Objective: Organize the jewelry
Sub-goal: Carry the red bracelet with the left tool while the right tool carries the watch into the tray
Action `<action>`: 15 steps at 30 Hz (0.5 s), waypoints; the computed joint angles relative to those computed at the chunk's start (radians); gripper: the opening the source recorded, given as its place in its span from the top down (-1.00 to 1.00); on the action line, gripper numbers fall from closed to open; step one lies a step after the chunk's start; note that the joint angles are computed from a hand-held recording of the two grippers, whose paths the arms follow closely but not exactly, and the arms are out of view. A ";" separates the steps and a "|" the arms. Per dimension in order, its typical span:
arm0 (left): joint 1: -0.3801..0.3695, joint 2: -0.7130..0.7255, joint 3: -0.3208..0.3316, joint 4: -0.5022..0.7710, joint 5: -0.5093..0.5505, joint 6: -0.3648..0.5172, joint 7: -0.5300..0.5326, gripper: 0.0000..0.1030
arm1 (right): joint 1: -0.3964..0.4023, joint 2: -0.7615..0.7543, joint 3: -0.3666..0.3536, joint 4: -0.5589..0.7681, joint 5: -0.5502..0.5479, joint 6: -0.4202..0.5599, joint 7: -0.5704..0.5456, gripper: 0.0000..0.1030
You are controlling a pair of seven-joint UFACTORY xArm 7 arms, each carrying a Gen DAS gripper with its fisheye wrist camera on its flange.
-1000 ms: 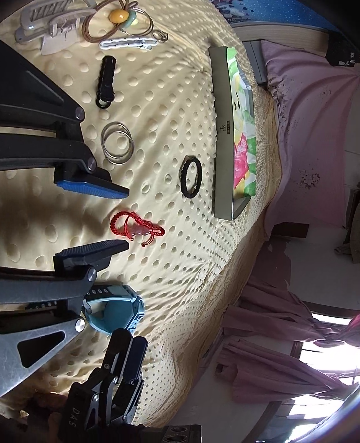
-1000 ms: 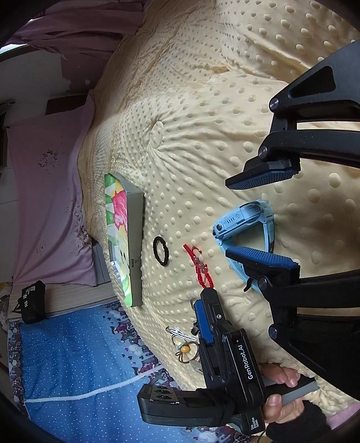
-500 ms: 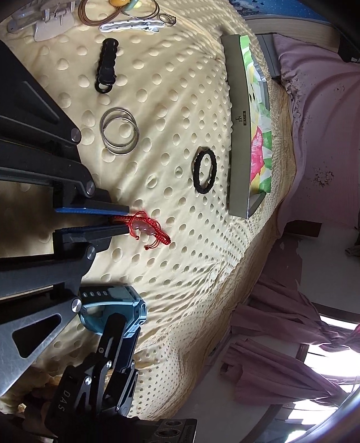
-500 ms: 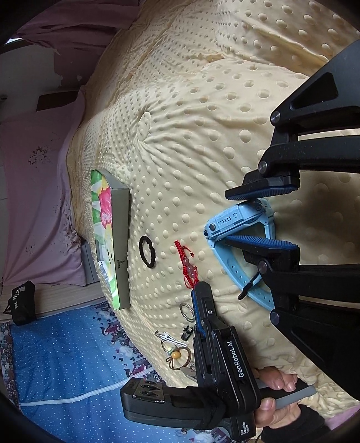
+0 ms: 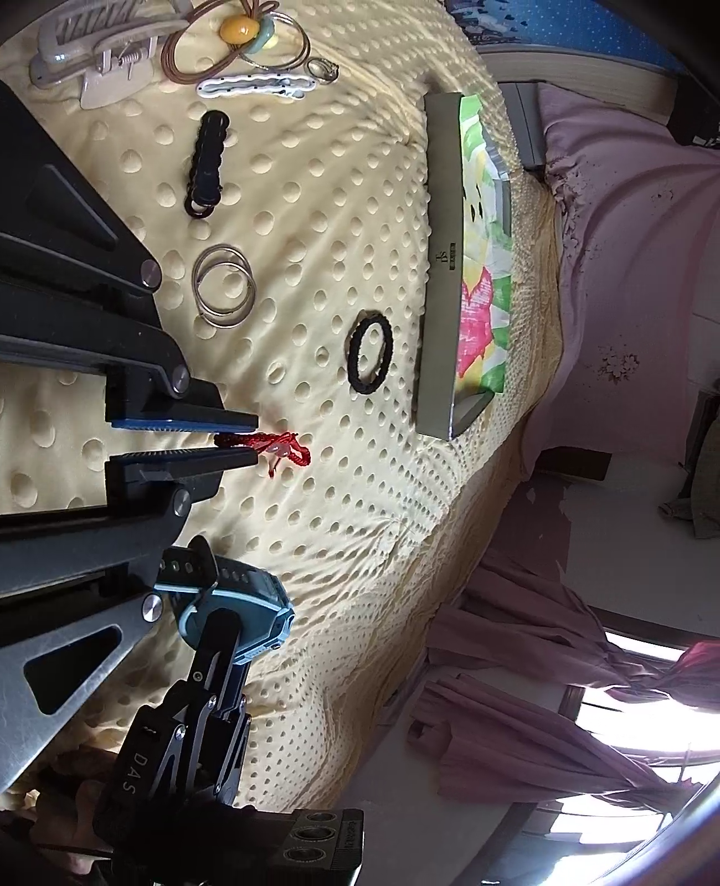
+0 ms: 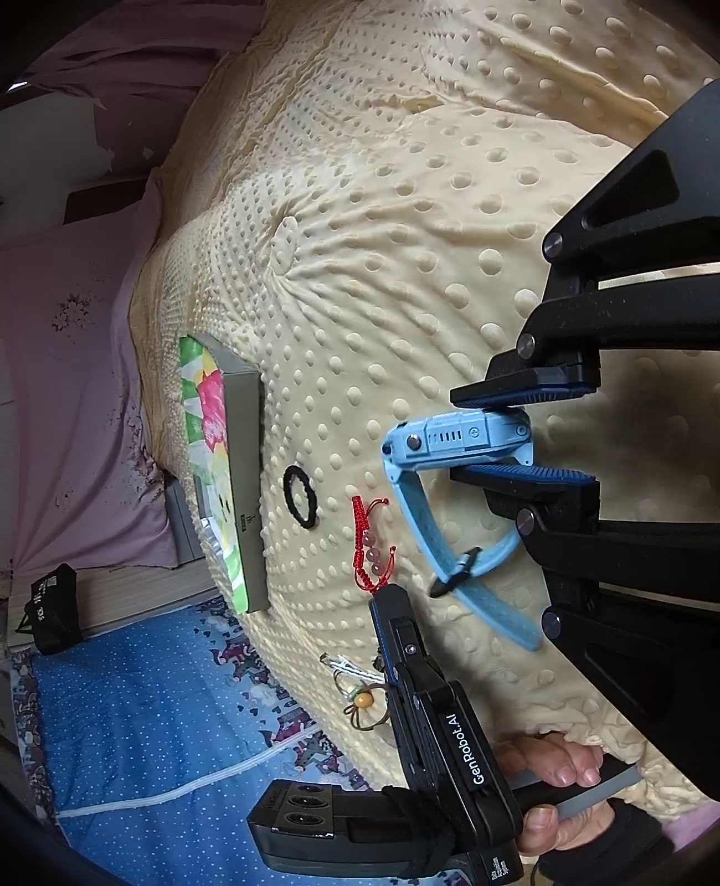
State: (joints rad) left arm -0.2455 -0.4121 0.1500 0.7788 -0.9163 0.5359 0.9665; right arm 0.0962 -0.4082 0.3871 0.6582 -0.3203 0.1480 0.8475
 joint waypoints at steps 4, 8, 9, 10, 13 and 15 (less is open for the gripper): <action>-0.001 -0.033 0.003 -0.004 -0.003 0.000 -0.012 0.90 | -0.059 -0.042 0.044 -0.009 -0.029 -0.028 0.049 0.67; 0.004 -0.045 0.016 0.031 -0.001 0.031 -0.056 0.90 | -0.082 -0.047 0.042 0.005 -0.017 -0.059 0.053 0.67; 0.009 -0.040 0.013 0.046 0.006 0.028 -0.078 0.90 | -0.089 -0.038 0.039 0.019 -0.011 -0.070 0.052 0.67; 0.013 -0.030 0.012 0.067 0.009 0.025 -0.099 0.90 | -0.109 -0.022 0.049 0.036 -0.012 -0.082 0.056 0.67; 0.024 0.030 0.010 0.153 0.019 0.011 -0.157 0.90 | -0.225 0.058 0.129 0.140 -0.069 -0.083 0.082 0.67; 0.033 0.085 0.005 0.215 0.021 -0.015 -0.171 0.90 | -0.320 0.134 0.196 0.226 -0.148 -0.087 0.136 0.67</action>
State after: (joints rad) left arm -0.2130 -0.3270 0.1550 0.9941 -0.8954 0.5210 0.7953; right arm -0.2236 -0.2742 0.5827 0.8841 -0.4682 0.0607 0.9837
